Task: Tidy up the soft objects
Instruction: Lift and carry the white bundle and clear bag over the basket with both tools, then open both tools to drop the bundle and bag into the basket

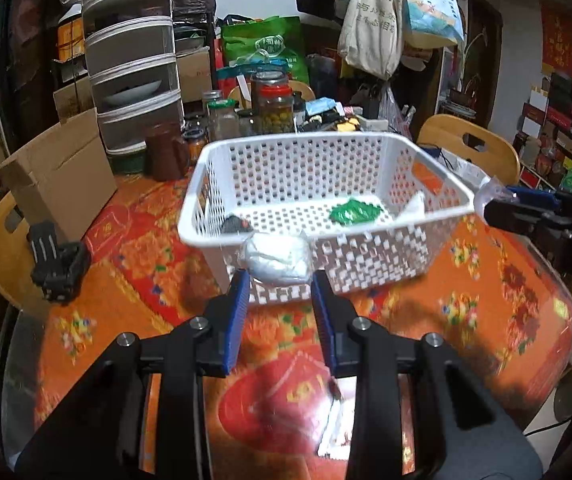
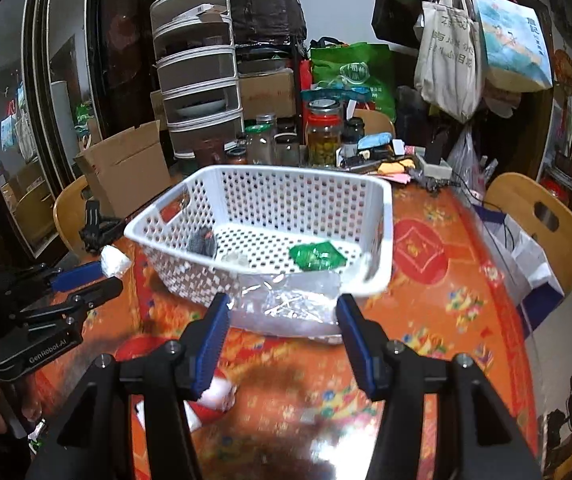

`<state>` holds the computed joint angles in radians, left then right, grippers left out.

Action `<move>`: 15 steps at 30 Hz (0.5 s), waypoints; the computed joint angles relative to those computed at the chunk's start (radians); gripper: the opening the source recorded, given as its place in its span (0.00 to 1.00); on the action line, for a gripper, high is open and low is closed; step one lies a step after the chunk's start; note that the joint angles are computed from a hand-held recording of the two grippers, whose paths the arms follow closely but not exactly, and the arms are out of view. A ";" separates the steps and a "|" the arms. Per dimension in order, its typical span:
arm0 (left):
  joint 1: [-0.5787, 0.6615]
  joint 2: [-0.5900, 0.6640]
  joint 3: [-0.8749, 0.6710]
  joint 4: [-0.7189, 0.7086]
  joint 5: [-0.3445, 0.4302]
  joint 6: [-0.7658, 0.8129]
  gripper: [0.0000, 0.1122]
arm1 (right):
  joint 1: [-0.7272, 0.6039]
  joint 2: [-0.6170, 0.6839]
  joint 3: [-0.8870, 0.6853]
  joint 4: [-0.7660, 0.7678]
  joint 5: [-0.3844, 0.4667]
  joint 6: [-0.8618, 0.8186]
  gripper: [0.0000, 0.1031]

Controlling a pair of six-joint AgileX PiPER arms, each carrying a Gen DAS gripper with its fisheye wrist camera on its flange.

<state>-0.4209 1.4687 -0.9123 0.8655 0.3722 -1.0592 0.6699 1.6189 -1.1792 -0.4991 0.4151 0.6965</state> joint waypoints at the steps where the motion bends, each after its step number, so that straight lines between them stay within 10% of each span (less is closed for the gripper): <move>1: 0.011 0.010 -0.028 -0.037 0.006 0.047 0.26 | -0.011 0.016 -0.032 0.041 0.010 -0.045 0.53; 15: 0.130 0.475 -0.779 -0.576 0.326 0.688 0.26 | -0.126 0.431 -0.630 0.352 0.295 -0.377 0.53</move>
<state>-0.2912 1.9440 -1.6910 0.2899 0.6978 -0.3709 0.5436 2.0496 -1.8090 -0.1474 0.7106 0.3197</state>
